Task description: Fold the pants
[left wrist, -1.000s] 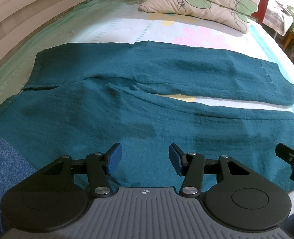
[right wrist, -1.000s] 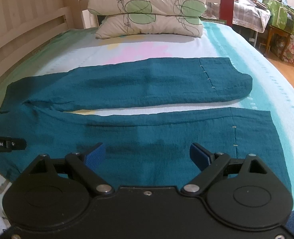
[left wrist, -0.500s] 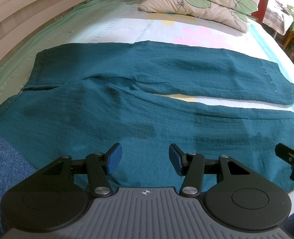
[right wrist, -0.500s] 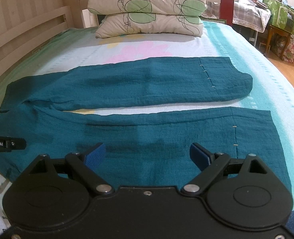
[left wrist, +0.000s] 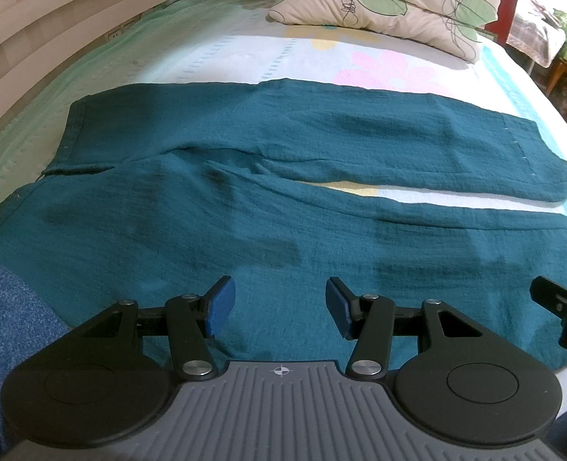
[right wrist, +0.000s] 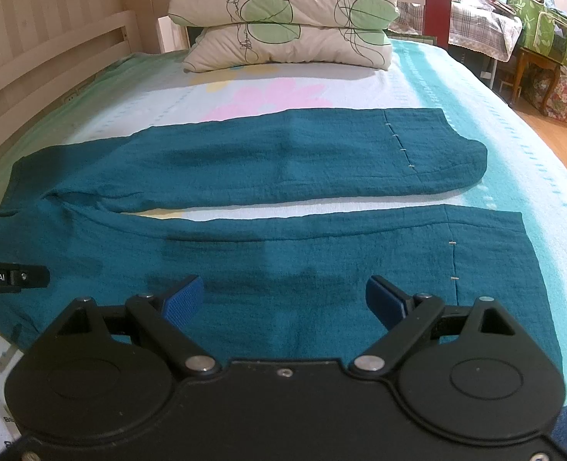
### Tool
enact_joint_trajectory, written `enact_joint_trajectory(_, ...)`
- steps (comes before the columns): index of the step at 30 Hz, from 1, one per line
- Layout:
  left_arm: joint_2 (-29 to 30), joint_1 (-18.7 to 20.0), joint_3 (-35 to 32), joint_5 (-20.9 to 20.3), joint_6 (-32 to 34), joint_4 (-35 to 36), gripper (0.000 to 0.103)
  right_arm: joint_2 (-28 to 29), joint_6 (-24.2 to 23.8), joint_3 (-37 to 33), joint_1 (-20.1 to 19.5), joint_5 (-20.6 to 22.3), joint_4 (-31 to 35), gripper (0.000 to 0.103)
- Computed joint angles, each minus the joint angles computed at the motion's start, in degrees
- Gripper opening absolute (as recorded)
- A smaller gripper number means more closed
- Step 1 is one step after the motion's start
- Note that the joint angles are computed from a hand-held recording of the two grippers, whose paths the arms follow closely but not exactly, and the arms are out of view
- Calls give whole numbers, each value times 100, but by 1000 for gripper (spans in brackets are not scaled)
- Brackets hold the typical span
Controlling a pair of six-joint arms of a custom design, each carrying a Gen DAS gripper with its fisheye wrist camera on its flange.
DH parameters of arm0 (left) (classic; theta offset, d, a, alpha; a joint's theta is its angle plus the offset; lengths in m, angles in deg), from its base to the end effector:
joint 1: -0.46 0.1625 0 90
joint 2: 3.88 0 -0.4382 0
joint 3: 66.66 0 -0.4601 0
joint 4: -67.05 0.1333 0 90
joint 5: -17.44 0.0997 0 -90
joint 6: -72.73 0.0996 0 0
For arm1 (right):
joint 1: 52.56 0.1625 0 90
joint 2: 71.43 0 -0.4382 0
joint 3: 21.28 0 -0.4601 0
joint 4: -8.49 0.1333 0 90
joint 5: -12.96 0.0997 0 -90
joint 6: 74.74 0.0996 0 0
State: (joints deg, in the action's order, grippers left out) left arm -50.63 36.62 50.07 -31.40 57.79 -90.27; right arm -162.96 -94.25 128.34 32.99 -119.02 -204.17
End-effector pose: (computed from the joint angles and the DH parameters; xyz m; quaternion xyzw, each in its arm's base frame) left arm -0.3299 -0.4874 -0.0302 0.3193 0.8798 -0.1806 0.3023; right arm 0.0400 -0.3453 0.2682 -0.0862 -0.8076 0.4250 0.3997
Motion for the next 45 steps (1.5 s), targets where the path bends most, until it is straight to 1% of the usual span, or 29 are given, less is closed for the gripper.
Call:
enact_joint_trajectory(18,14,-2,-12,11,24,18,51,15,52,11,-29,-31,43,93)
enact_joint_trajectory(26,12,0,-51,-21,0,147,51,-132,287,-33,-31,-71,462,93)
enact_joint_trajectory(28,13,16,-72,-103,38,180,50,-162,323,-32,-29,-74,530,92)
enact_joint_trajectory(29,7,43,-95,-218,32,229,50,-156,343,-56,-19,-101,577,92)
enact_joint_trajectory(31,12,69,-130,-322,-4,352,48,-150,375,-77,-19,-141,668,92)
enact_joint_trajectory(33,50,55,-165,-285,-11,479,45,-143,435,-111,-10,-201,789,92)
enact_joint_trajectory(35,51,51,-184,-330,59,523,44,-157,458,-115,-14,-199,849,91)
enact_joint_trajectory(37,38,71,-194,-463,53,479,44,-160,483,-118,5,-235,875,87)
enact_joint_trajectory(38,35,91,-212,-549,32,465,44,-152,507,-135,32,-282,900,82)
enact_joint_trajectory(39,35,124,-256,-650,5,500,43,-151,516,-151,58,-323,936,81)
enact_joint_trajectory(41,83,181,-415,-755,-93,663,43,-162,414,-181,105,-338,990,81)
enact_joint_trajectory(43,169,209,-579,-715,-115,750,43,-106,176,-210,136,-250,799,81)
enact_joint_trajectory(44,227,218,-692,-665,-90,777,43,-62,-18,-231,140,-189,659,81)
enact_joint_trajectory(45,291,240,-807,-643,-40,787,43,33,-323,-286,153,-148,467,81)
